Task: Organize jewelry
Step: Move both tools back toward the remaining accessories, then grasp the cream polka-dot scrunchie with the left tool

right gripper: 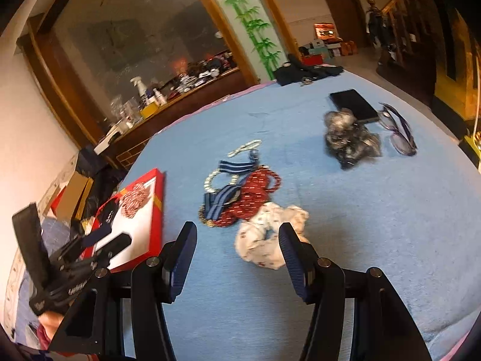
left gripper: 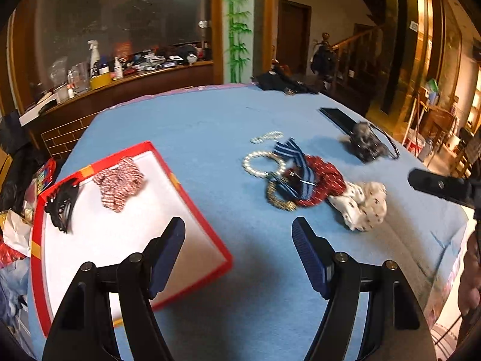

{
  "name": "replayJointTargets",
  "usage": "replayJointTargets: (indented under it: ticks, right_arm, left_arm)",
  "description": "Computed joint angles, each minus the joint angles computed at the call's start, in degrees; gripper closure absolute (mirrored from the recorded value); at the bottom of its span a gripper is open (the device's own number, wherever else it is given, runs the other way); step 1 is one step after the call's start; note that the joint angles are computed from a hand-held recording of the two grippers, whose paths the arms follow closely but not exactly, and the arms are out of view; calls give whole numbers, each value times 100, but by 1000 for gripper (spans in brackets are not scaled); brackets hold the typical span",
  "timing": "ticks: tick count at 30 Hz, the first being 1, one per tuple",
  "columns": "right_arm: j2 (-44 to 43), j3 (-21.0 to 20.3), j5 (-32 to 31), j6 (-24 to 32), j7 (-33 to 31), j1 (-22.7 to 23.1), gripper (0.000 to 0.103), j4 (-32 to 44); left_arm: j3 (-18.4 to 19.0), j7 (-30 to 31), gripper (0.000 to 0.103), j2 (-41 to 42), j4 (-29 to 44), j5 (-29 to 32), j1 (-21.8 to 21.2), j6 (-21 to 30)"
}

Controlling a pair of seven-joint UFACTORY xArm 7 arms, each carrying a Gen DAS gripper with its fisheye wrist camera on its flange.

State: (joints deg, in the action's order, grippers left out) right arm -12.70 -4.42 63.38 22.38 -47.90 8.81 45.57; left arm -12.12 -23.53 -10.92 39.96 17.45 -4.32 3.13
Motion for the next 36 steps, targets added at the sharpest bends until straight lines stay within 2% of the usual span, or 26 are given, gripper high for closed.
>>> replayJointTargets:
  ticks: [2,5,9,15,19,20,22,26,28,30,31,32,34,36]
  right_arm:
    - [60,-110,170,69,-115,-56,42,17]
    - [162,-200,456,86,-374,-203,42,30]
    - [408,-283,702,94,-573,-537,42,136]
    - [799,-248,940,132,-478,-1043,42,390]
    - [1076,-118,1019,178,-522,-1258,42,489]
    - [1104,-108,1003,297,-493,-1321,42,509]
    - [1066,-62,1303,304,-822,-1388,42,504]
    - [1054,-38,1390,467,-921,-1474,42,488]
    - [1053,-39,1502,522,-1012,-1505,42,489]
    - [1050,-40,1515,575,-1005,-1533,41,484]
    - [1049,-51,1530,637,-1019,-1553,41,485]
    - [1057,-54,1557,646,-1036,-1566,41,486]
    - [1036,-55,1581,665,-1049,-1588,41,464]
    - [1035,-62,1582,706,-1046,-1606,38,461]
  left_arm:
    - [-211,-211,31,0,28,211,129,79]
    - [-331,-445,31,1,41,414,150,125]
    - [-267,-517,31,59,98,399,-73,226]
    - [-149,-340,31,567,595,305,-610,425]
    - [-16,367,31,1192,1159,-424,-1196,503]
    - [29,272,31,1356,1340,-307,-1313,587]
    - [120,164,30,1658,1659,-175,-1536,695]
    - [443,-251,22,2303,2401,193,-2033,966]
    - [542,-308,20,2626,2811,251,-2212,1229]
    - [792,-637,20,2902,3141,508,-2488,1474]
    - [858,-752,24,2995,3234,559,-2551,1549]
    - [862,-777,42,3019,3216,529,-2531,1497]
    - [686,-507,69,3014,3129,230,-2335,1431]
    - [754,-498,79,2930,2974,221,-2336,1241]
